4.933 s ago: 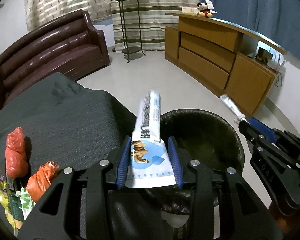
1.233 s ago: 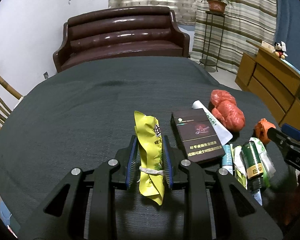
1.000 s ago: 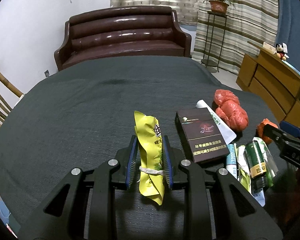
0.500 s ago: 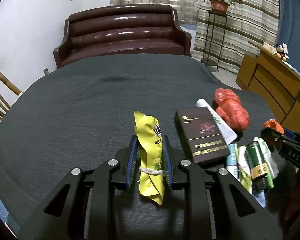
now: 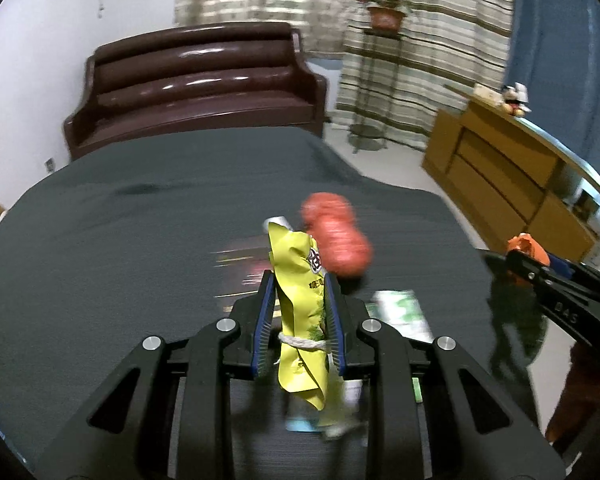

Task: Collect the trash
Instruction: 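Carry the wrapper and orange bag to the bin and release both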

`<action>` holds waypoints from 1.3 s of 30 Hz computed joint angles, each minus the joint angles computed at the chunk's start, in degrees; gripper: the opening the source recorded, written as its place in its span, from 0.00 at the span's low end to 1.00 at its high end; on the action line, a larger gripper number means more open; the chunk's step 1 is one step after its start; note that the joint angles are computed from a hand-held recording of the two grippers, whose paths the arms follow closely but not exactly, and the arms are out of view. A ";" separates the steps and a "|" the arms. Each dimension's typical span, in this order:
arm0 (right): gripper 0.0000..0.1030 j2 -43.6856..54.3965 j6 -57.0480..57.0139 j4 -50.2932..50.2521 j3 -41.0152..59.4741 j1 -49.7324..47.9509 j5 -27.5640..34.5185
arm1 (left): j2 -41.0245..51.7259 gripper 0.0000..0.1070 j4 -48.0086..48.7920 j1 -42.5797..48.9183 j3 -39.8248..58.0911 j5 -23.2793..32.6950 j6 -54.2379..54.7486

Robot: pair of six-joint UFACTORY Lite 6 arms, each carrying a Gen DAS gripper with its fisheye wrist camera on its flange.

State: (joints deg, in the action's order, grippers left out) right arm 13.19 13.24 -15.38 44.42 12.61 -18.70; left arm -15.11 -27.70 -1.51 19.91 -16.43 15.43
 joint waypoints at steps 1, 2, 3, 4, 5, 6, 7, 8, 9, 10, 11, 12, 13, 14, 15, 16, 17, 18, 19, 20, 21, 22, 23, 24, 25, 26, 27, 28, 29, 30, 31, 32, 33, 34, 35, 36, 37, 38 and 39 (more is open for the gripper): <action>0.36 -0.54 0.08 -0.93 -0.64 -1.87 -0.44 | 0.93 0.22 -4.20 -2.88 0.96 -0.67 2.95; 0.36 -0.66 0.07 -1.41 -0.80 -2.99 -0.66 | 1.84 0.22 -7.45 -5.39 1.83 -1.30 5.15; 0.36 -0.75 0.31 -2.23 -0.93 -4.33 -0.87 | 3.02 0.22 -9.88 -7.53 2.85 -1.91 6.67; 0.36 -0.73 1.43 -4.22 -1.07 -6.25 -1.15 | 4.44 0.22 -12.55 -9.99 4.05 -2.75 8.26; 0.36 -0.42 1.96 -5.05 -0.63 -7.22 -1.04 | 6.44 0.22 -15.12 -12.83 5.67 -3.76 9.67; 0.36 -0.17 2.23 -5.73 -0.61 -8.33 -1.34 | 7.77 0.22 -16.46 -14.50 6.85 -4.23 10.39; 0.36 0.09 2.69 -6.63 -0.59 -9.50 -1.69 | 9.54 0.22 -17.68 -16.39 8.26 -4.96 10.88; 0.36 0.46 3.61 -8.20 -0.42 -11.02 -1.99 | 11.29 0.22 -19.01 -18.28 9.64 -5.76 11.50; 0.36 0.77 4.70 -9.92 -0.16 -12.31 -2.18 | 13.34 0.22 -20.30 -20.13 11.41 -6.37 12.22; 0.36 1.04 5.48 -11.17 0.02 -13.43 -2.38 | 15.45 0.22 -21.18 -21.70 13.24 -6.75 12.56; 0.36 1.51 6.48 -12.73 0.29 -14.76 -2.73 | 16.98 0.22 -22.07 -22.95 14.55 -7.09 12.88; 0.36 1.84 7.20 -13.89 0.46 -15.69 -3.02 | 19.34 0.22 -22.87 -24.25 16.71 -7.28 13.28; 0.36 2.54 7.92 -15.17 1.00 -16.74 -3.24 | 21.22 0.22 -23.72 -25.27 18.50 -7.39 13.94; 0.36 3.08 8.21 -15.94 1.42 -17.52 -3.44 | 23.06 0.22 -24.89 -26.38 20.29 -7.62 14.92; 0.36 3.26 8.06 -16.07 1.45 -17.99 -3.65 | 24.48 0.22 -25.98 -27.20 21.72 -7.85 15.88; 0.36 3.66 8.01 -16.44 1.71 -18.61 -3.86 | 26.02 0.22 -26.77 -27.86 23.19 -7.99 16.60; 0.36 4.14 8.16 -16.89 2.13 -19.17 -3.96 | 27.46 0.22 -27.61 -28.47 24.61 -8.05 17.35; 0.36 4.83 9.02 -17.94 2.86 -19.77 -3.99 | 29.53 0.22 -28.72 -29.04 26.75 -7.95 18.55; 0.36 5.33 9.96 -18.95 3.38 -20.24 -4.03 | 31.31 0.22 -29.79 -29.49 28.67 -7.81 19.78; 0.36 6.10 10.98 -20.18 4.05 -20.94 -4.27 | 32.95 0.22 -30.87 -29.92 30.48 -7.77 21.03; 0.36 6.67 11.23 -20.42 4.43 -21.21 -4.44 | 34.16 0.22 -31.96 -30.21 31.98 -7.61 22.25; 0.36 7.12 11.55 -20.86 4.72 -21.54 -4.61 | 35.59 0.22 -33.02 -30.64 33.61 -7.50 23.34; 0.36 7.74 12.14 -21.54 5.31 -21.92 -4.68 | 36.69 0.22 -33.92 -31.02 34.87 -7.34 24.25; 0.36 8.05 12.40 -21.79 5.56 -22.11 -4.73 | 38.39 0.22 -35.15 -31.37 36.86 -6.99 25.65; 0.36 8.79 13.22 -22.76 6.27 -22.63 -4.81 | 39.84 0.22 -36.28 -31.75 38.54 -6.75 26.86; 0.36 9.42 13.89 -23.36 6.97 -22.83 -4.76 | 40.61 0.22 -36.66 -31.97 39.34 -6.70 27.29; 0.36 9.53 13.85 -23.35 6.83 -23.03 -5.04 | 42.33 0.22 -37.98 -32.26 41.43 -6.52 28.96; 0.36 10.04 14.10 -23.64 7.23 -23.32 -5.25 | 43.07 0.22 -37.55 -32.00 42.07 -6.28 28.97; 0.36 10.51 14.34 -23.87 7.75 -23.46 -5.21 | 44.64 0.22 -38.67 -32.08 43.99 -5.94 30.41; 0.36 11.05 14.51 -24.18 8.25 -23.73 -5.31 | 45.87 0.22 -40.02 -32.38 45.57 -5.83 31.79; 0.36 11.42 14.36 -24.11 8.47 -23.92 -5.48 | 47.22 0.22 -41.24 -32.50 47.26 -5.66 33.20; 0.36 12.01 14.25 -23.95 9.00 -23.99 -5.44 | 48.40 0.22 -42.21 -32.48 48.79 -5.39 34.50; 0.36 12.67 14.34 -23.88 9.70 -23.96 -5.24 | 49.22 0.22 -42.66 -32.47 49.65 -5.24 35.20; 0.36 13.44 14.72 -24.16 10.41 -24.08 -5.18 | 50.19 0.22 -43.59 -32.46 50.82 -5.01 36.33; 0.36 14.20 15.20 -24.65 11.04 -24.28 -5.18 | 51.09 0.22 -44.46 -32.34 51.91 -4.64 37.39; 0.36 14.69 15.31 -24.69 11.45 -24.33 -5.13 | 51.48 0.23 -44.74 -32.21 52.29 -4.38 37.78; 0.36 15.08 15.52 -24.88 11.87 -24.39 -5.06 | 52.36 0.23 -45.96 -32.08 53.33 -4.00 39.15; 0.36 15.89 16.35 -25.80 12.84 -24.64 -4.89 | 53.23 0.23 -47.57 -31.97 54.42 -3.66 40.84; 0.36 16.28 16.71 -25.95 13.32 -24.50 -4.66 | 53.89 0.23 -49.44 -31.86 55.35 -3.24 42.76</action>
